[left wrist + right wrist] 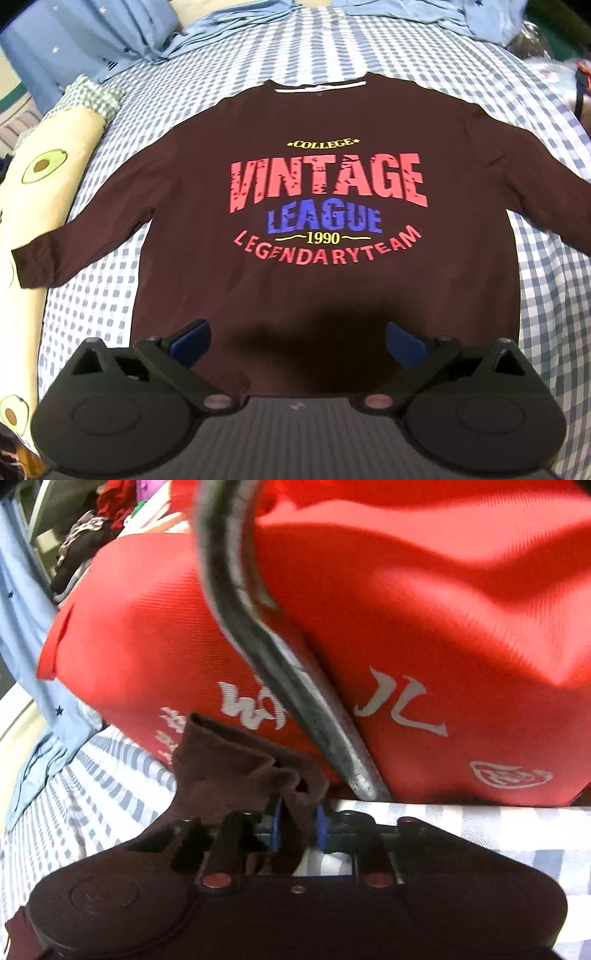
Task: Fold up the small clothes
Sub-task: 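Lift the cuff with the right tool and fold the sleeve across the chest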
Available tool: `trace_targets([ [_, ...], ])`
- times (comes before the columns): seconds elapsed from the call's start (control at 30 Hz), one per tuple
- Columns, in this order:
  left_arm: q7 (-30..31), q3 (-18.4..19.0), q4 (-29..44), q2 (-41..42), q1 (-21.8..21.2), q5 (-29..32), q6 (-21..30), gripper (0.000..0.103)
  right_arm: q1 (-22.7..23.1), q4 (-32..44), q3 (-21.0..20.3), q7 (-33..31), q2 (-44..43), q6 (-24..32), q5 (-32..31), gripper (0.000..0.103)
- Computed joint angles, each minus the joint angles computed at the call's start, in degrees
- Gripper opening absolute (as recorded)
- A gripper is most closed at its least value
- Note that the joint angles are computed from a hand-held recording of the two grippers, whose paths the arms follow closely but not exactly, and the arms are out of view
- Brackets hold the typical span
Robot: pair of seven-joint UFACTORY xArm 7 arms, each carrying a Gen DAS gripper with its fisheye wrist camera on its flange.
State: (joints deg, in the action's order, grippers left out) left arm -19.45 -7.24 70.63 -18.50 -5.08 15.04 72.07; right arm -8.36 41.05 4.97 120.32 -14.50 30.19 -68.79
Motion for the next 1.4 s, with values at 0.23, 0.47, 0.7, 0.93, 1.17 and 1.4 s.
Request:
trace_targets([
  [0.23, 0.7, 1.83, -2.11, -2.47, 1.39, -1.19, -2.21, 0.102, 3.01, 5.82, 3.7, -10.81, -2.69, 3.93, -1.31, 0.01],
  [0.47, 3.07, 3.83, -4.27, -4.7, 4.08, -1.9, -4.67, 0.102, 8.28, 17.91, 7.39, -20.17, -0.19, 2.9, -5.11, 0.008],
  [0.7, 5.8, 6.77, -4.89, -5.22, 8.01, -2.76, -6.18, 0.102, 18.42, 34.39, 10.22, -31.64, 11.55, 1.6, -0.77, 0.008],
  [0.93, 8.96, 9.22, -4.34, -4.0, 11.94, -2.21, -6.9, 0.102, 30.13, 49.54, 12.39, -42.34, 28.54, 7.44, 7.5, 0.008],
  [1.17, 11.28, 10.63, -3.16, -0.5, 14.37, -2.39, -8.63, 0.102, 37.52, 58.77, 12.37, -55.23, 41.12, 11.77, 15.33, 0.017],
  [1.4, 13.07, 10.39, -1.66, 5.09, 13.38, -5.45, -14.25, 0.102, 36.02, 44.95, 9.34, -58.14, 33.42, 0.84, 20.47, 0.09],
])
